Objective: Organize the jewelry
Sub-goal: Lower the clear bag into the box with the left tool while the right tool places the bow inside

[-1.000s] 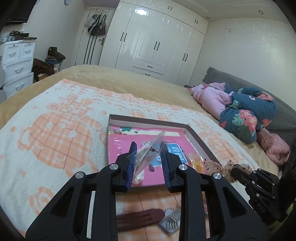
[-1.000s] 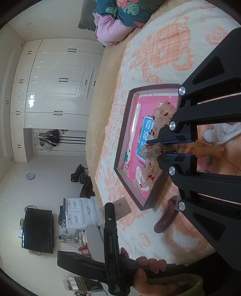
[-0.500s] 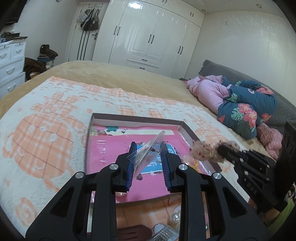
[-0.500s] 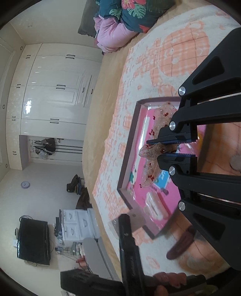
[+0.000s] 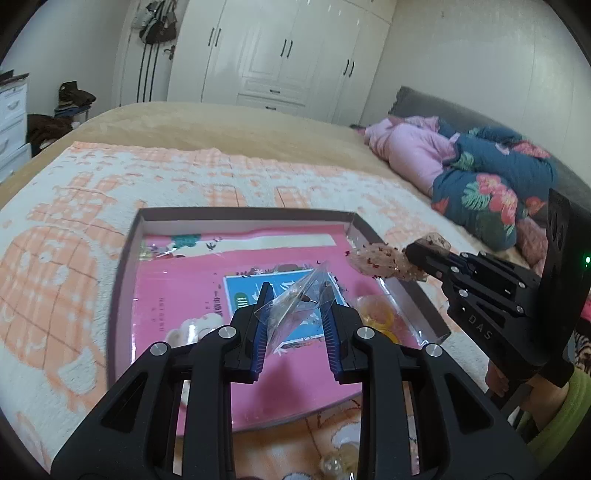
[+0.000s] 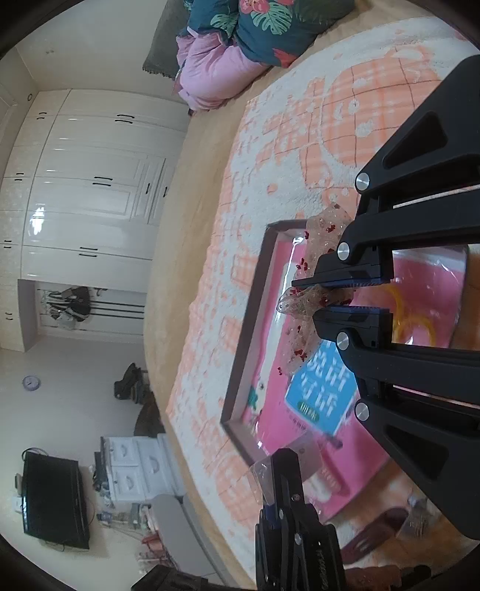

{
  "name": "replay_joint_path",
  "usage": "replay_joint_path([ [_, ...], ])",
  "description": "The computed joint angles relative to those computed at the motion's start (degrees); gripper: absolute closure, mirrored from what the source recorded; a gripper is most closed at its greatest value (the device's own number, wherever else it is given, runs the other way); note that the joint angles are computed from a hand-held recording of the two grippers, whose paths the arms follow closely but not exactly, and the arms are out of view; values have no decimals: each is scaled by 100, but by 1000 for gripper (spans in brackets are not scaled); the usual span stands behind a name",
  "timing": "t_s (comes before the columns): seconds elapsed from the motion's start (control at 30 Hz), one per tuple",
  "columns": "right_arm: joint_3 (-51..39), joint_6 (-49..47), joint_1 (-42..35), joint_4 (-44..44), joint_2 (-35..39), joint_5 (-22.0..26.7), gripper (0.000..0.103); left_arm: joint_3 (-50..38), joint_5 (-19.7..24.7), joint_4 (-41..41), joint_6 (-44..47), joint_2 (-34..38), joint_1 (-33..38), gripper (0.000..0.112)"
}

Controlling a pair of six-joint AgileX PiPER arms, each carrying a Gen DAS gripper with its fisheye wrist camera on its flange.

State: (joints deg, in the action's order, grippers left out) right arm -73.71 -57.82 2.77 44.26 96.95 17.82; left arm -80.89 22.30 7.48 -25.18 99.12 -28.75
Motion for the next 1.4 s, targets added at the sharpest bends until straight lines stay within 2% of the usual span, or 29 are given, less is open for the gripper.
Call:
replay_joint_path([
  [0.33, -396, 496, -113, -474, 493, 274, 95, -797, 567, -465, 382, 700, 39, 93],
  [0.5, -612, 1024, -170, -856, 681, 555, 94, -829, 642, -646, 474, 761, 82, 93],
  [0.7, -630, 1067, -211, -821, 697, 701, 90, -740, 686, -763, 535, 707, 107, 90],
  [0.93, -476, 912, -234, -639, 578, 713, 78, -615, 655, -714, 417, 627, 95, 89],
  [1.3, -30, 464, -359, -128, 199, 570, 62, -355, 536, -482, 166, 440, 12, 70],
  [1.4, 73, 438, -397, -62, 120, 519, 55, -317, 543, -122, -131, 375, -66, 64],
])
